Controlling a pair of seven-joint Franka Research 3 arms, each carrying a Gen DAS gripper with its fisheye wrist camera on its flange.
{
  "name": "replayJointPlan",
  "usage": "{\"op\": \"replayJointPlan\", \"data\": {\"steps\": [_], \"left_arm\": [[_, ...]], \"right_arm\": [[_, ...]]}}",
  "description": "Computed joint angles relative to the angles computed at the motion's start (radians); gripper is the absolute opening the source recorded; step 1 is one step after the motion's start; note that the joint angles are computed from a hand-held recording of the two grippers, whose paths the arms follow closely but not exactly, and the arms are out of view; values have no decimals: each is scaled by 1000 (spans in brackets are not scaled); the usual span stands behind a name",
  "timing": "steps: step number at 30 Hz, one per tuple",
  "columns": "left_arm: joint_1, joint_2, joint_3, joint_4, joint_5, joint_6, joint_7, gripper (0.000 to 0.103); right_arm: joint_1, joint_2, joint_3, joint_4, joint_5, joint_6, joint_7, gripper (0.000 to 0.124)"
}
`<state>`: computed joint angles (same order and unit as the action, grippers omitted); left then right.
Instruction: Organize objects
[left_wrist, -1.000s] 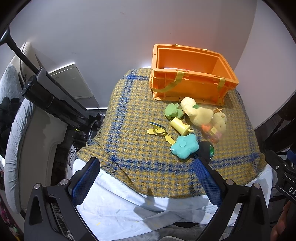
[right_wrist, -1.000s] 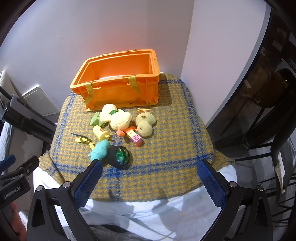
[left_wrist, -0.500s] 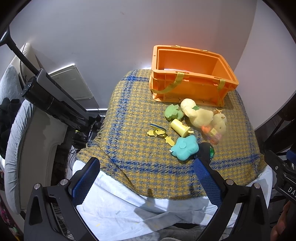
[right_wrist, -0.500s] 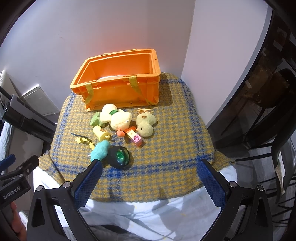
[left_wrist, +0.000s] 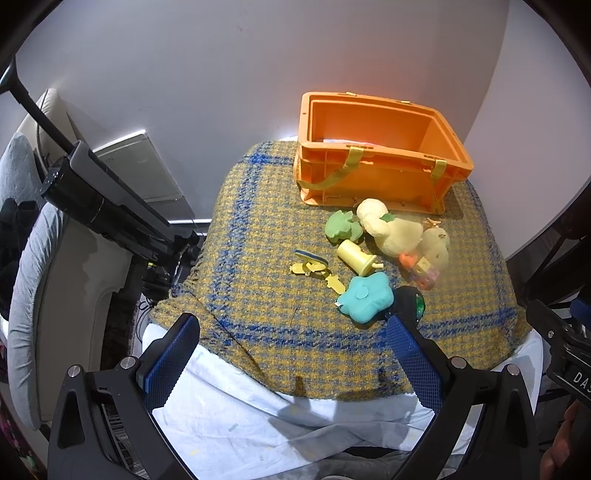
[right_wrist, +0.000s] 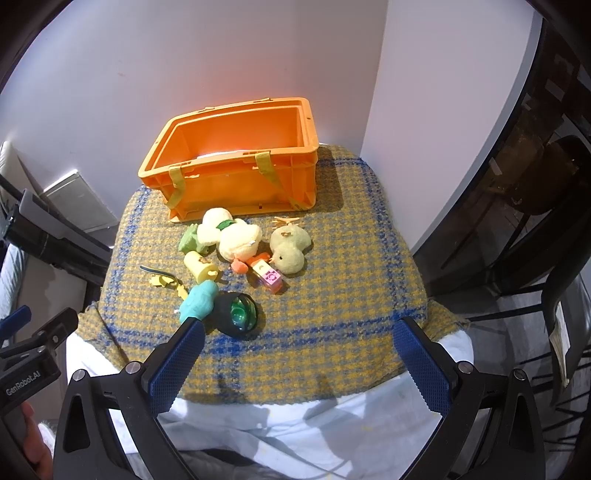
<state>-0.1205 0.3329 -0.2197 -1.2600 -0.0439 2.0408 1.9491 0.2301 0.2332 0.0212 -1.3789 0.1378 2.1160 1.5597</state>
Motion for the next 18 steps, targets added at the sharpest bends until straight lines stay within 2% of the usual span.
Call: {"op": "replayJointPlan", "data": {"steps": [18], "left_arm": [[-8, -7, -1, -14, 14, 26, -4, 103]], "right_arm": [[-7, -2, 1, -8, 18, 10, -25, 102]]}}
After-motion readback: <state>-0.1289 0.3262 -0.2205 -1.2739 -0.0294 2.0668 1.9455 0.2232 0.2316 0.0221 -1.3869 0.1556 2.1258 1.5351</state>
